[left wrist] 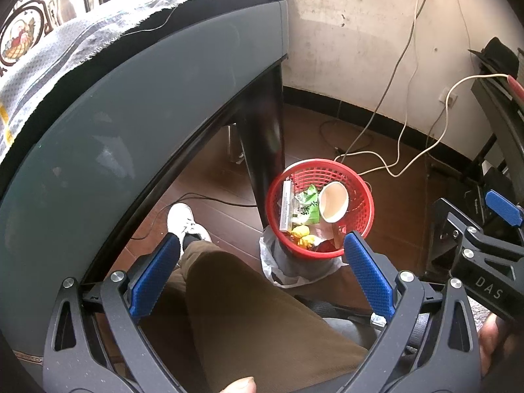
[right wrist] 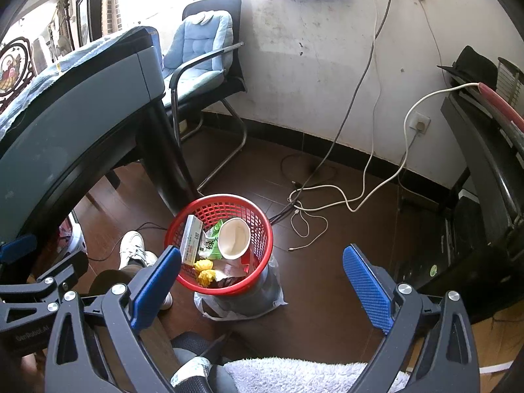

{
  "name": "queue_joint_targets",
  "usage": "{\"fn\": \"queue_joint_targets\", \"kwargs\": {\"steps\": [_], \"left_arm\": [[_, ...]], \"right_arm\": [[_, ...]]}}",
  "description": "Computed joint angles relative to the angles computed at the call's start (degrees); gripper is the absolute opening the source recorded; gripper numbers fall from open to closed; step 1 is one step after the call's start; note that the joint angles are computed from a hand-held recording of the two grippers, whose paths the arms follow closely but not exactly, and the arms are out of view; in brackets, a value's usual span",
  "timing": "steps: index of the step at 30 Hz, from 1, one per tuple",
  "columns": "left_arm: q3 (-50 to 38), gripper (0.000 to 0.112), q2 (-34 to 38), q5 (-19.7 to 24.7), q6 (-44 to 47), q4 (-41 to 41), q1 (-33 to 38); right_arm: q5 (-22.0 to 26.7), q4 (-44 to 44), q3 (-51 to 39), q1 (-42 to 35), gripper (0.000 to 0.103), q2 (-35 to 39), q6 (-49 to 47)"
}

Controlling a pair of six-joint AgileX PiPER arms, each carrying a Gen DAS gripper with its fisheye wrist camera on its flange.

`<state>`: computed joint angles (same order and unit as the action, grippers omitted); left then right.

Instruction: Collect trash

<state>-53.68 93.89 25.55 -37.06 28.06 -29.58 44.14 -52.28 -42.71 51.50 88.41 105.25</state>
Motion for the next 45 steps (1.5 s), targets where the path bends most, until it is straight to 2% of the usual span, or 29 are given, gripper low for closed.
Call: {"fn": "queue_joint_targets", "kwargs": {"steps": [15,22,45], "left_arm": [[0.06,0.096,-0.17,0.04,-0.28,0.2,-0.11],[0.45,0.096,-0.7,0.28,-3.4,3.39,-1.05],[-0.14,0.096,-0.65,0.81,-3.72,3.37,-0.84]], "right_arm": [[0.03,0.32,-0.17,0.17,0.097,0.17,0.17],[-0.2,0.12,0.21,0.77,0.097,0.49,1.48],[-1.03,0.24,0.54,0.13,0.097,0.41,1.12]]}}
